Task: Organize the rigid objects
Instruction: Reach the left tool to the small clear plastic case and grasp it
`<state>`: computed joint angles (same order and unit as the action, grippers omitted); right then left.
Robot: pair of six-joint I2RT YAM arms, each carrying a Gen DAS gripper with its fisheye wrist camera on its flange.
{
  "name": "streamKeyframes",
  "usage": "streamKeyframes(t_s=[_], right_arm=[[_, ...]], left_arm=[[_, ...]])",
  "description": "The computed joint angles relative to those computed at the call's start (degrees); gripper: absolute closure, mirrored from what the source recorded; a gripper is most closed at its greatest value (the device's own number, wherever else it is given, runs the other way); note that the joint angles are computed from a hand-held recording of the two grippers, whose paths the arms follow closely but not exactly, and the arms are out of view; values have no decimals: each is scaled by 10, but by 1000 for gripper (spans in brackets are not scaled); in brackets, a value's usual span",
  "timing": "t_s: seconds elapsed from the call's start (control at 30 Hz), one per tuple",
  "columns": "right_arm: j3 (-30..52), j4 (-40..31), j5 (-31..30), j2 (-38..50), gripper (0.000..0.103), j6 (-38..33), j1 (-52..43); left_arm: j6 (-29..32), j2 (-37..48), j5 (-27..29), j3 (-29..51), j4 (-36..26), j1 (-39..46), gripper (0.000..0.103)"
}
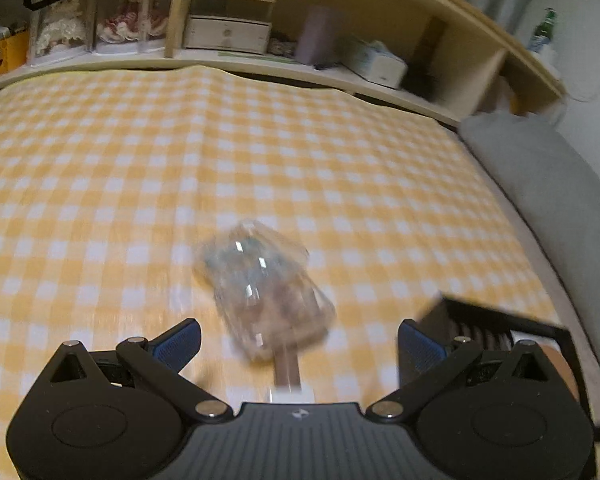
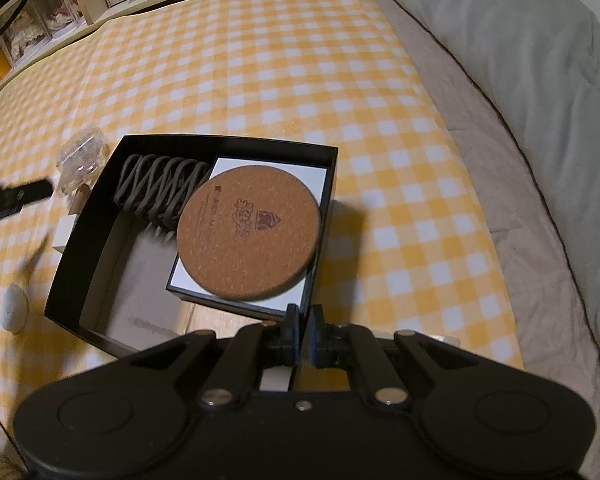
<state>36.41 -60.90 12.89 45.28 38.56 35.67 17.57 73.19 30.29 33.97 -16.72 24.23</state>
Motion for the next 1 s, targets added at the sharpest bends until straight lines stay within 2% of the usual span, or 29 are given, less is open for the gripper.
streamKeyframes(t_s=[0.13, 0.33, 0.53, 0.7, 1.0], right_arm=[[1, -1, 1, -1, 98, -6, 3], [-2, -1, -3, -8, 97, -18, -3], [-2, 0, -2, -8, 97, -20, -3], [-2, -1, 0, -7, 97, -18, 1], [-3, -1, 0, -9, 97, -23, -2]], left_arm=[[-94, 66, -60, 36, 58, -56, 0], [-168, 150, -169, 95, 85, -123, 0], [-243, 204, -204, 139, 81, -141, 0], [-244, 224, -218, 152, 85, -136, 0], [-139, 220, -168, 127, 105, -58, 0]])
